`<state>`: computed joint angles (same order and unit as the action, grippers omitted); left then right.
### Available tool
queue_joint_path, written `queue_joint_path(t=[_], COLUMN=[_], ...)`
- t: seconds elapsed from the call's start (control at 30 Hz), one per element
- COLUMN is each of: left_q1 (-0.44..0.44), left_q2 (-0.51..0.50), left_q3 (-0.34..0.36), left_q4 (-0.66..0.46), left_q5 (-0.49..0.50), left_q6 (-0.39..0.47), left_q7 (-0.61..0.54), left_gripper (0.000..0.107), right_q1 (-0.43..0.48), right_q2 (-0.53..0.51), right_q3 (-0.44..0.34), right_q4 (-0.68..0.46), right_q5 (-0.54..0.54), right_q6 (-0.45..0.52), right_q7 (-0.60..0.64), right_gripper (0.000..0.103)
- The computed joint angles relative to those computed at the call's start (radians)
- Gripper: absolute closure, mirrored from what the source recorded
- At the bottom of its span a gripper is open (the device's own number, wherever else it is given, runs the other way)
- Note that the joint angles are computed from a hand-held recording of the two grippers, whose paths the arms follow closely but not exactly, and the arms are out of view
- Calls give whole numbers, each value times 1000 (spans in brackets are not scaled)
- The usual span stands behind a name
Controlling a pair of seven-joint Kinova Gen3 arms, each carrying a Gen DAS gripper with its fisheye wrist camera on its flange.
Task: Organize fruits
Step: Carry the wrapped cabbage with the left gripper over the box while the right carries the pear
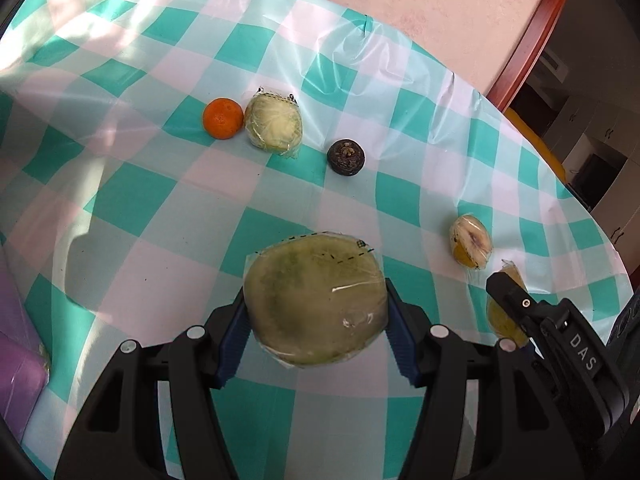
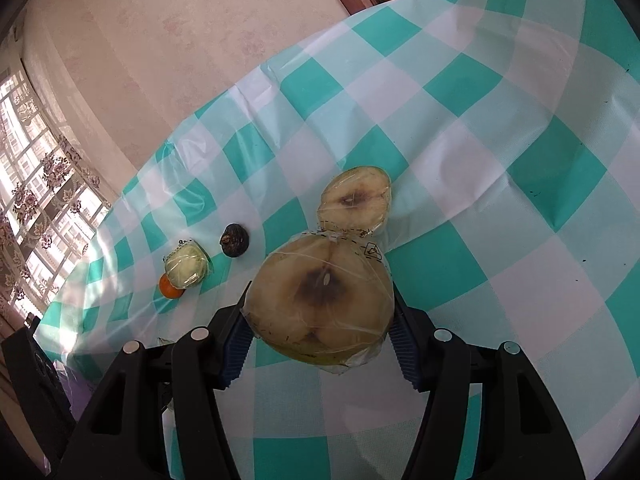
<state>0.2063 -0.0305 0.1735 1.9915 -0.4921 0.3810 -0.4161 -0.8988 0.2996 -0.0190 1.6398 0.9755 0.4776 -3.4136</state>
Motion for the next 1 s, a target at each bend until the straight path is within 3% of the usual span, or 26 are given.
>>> queue_joint_path(t=[0.23, 0.6, 1.0], left_q1=[-13, -100, -148], left_q2=[-101, -338, -530], left_q3=[57, 127, 130], left_q4=[90, 252, 334], left_q5=[-26, 125, 299], left_q6=[43, 45, 70], left_q7=[28, -79, -218], left_gripper=[47, 47, 46], right_q1=[-32, -63, -74], right_q2=[-23, -82, -122], right_q3=[-32, -124, -198], right_q4=[26, 106, 160], right_q5=[-2, 64, 62], right_q6=[42, 88, 83], right_q7=[8, -30, -10], right_gripper=[43, 43, 43])
